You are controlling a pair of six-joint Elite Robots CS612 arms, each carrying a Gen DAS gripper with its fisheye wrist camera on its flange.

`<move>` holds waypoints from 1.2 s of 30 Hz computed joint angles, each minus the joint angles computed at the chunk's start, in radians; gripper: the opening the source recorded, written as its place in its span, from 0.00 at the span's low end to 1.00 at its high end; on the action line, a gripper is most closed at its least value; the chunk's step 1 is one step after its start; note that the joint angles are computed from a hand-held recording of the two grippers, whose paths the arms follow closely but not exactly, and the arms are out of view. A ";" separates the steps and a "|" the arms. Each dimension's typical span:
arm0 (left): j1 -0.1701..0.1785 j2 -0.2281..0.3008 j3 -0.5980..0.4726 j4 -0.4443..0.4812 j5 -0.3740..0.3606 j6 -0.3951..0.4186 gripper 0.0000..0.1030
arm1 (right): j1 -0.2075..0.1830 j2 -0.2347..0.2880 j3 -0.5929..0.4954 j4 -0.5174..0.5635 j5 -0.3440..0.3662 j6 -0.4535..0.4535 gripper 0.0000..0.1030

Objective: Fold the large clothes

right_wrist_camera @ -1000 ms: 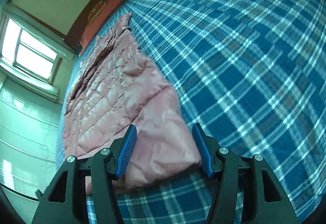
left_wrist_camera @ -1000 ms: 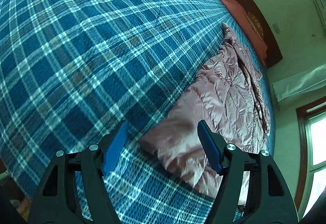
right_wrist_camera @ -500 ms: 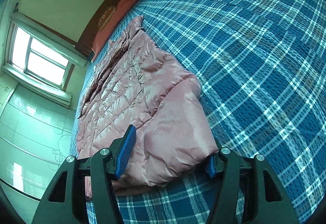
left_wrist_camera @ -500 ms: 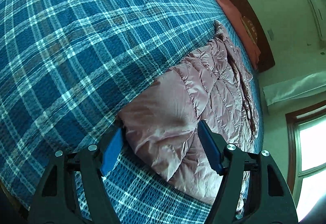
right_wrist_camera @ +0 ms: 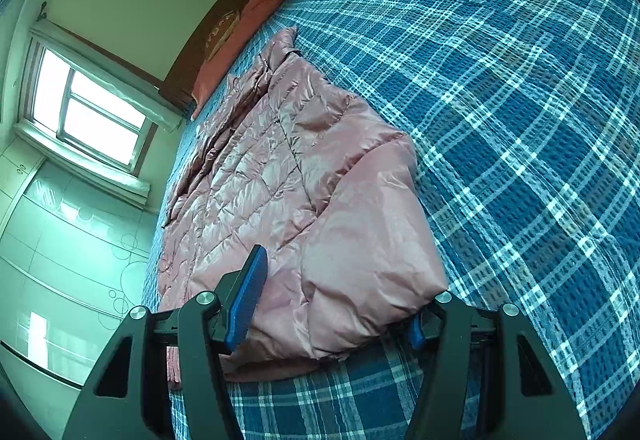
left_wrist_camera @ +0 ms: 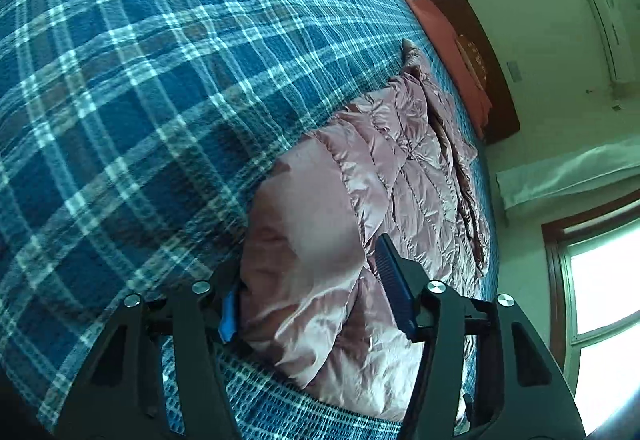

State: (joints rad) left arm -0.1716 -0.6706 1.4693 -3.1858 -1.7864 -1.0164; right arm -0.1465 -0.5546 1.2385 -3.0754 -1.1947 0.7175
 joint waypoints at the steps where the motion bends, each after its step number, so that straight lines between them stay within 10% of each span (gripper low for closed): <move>1: -0.004 0.000 -0.002 0.003 0.013 0.013 0.51 | 0.000 0.003 -0.005 0.003 -0.003 0.003 0.55; 8: -0.007 0.004 -0.004 -0.025 -0.010 0.061 0.07 | 0.000 0.020 -0.039 0.015 0.000 -0.043 0.17; 26: 0.002 -0.159 0.213 -0.182 -0.059 0.150 0.04 | -0.019 -0.121 0.186 -0.203 0.118 -0.068 0.10; 36: 0.014 -0.110 0.049 -0.113 -0.108 0.197 0.04 | -0.023 -0.015 -0.055 -0.155 0.190 -0.061 0.10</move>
State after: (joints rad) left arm -0.1579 -0.7808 1.5184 -3.2987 -1.8948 -0.8196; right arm -0.1695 -0.5701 1.1835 -3.2306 -1.0049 0.6567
